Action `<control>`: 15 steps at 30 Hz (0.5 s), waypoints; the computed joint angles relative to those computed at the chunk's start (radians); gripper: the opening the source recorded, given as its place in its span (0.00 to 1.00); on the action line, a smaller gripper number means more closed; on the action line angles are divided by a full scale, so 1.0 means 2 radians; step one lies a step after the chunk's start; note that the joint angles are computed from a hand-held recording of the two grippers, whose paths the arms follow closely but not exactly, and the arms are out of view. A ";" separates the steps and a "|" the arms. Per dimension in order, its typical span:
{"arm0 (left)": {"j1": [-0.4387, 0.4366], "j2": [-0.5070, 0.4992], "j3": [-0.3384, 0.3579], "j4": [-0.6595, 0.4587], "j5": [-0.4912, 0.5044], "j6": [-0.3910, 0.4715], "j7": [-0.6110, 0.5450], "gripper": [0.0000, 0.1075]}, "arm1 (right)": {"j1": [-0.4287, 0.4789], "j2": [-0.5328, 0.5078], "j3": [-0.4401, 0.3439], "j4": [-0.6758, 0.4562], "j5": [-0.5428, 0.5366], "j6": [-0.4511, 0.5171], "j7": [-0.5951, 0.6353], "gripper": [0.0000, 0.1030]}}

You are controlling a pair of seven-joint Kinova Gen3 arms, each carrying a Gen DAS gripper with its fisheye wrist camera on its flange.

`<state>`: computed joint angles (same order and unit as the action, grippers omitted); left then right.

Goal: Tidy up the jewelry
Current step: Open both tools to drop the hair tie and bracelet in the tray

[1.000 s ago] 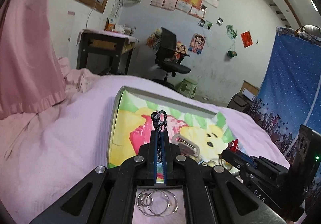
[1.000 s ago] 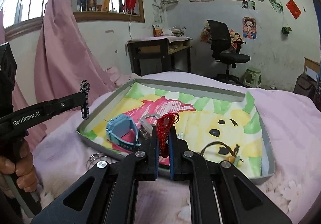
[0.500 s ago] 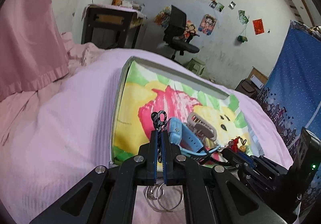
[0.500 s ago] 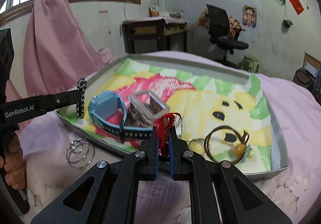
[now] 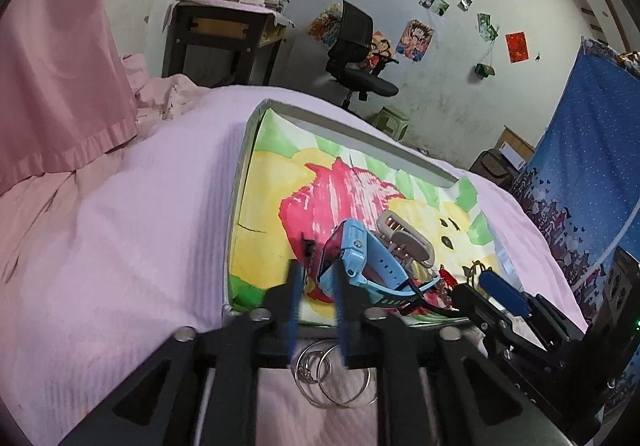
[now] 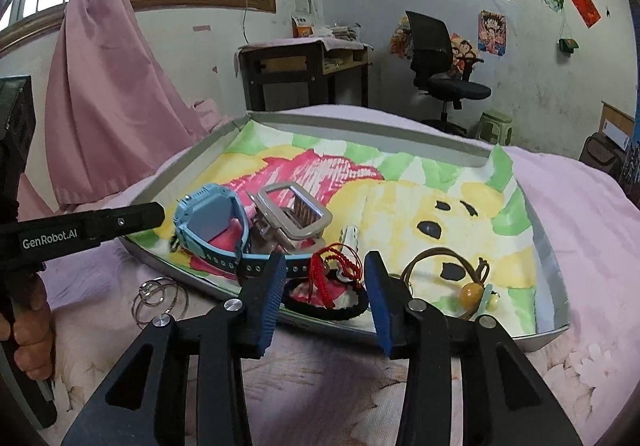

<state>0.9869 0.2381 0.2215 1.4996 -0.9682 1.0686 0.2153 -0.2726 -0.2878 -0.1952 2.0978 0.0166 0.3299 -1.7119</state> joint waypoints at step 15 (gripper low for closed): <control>0.095 0.016 0.024 -0.012 -0.117 0.156 0.047 0.92 | 0.010 -0.111 0.008 0.063 -0.006 -0.062 -0.025 0.89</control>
<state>1.1759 0.2705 0.2688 1.4750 -1.2016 1.3807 0.3086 -0.2533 -0.5093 -0.1792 2.2241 0.0047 0.2052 -1.7620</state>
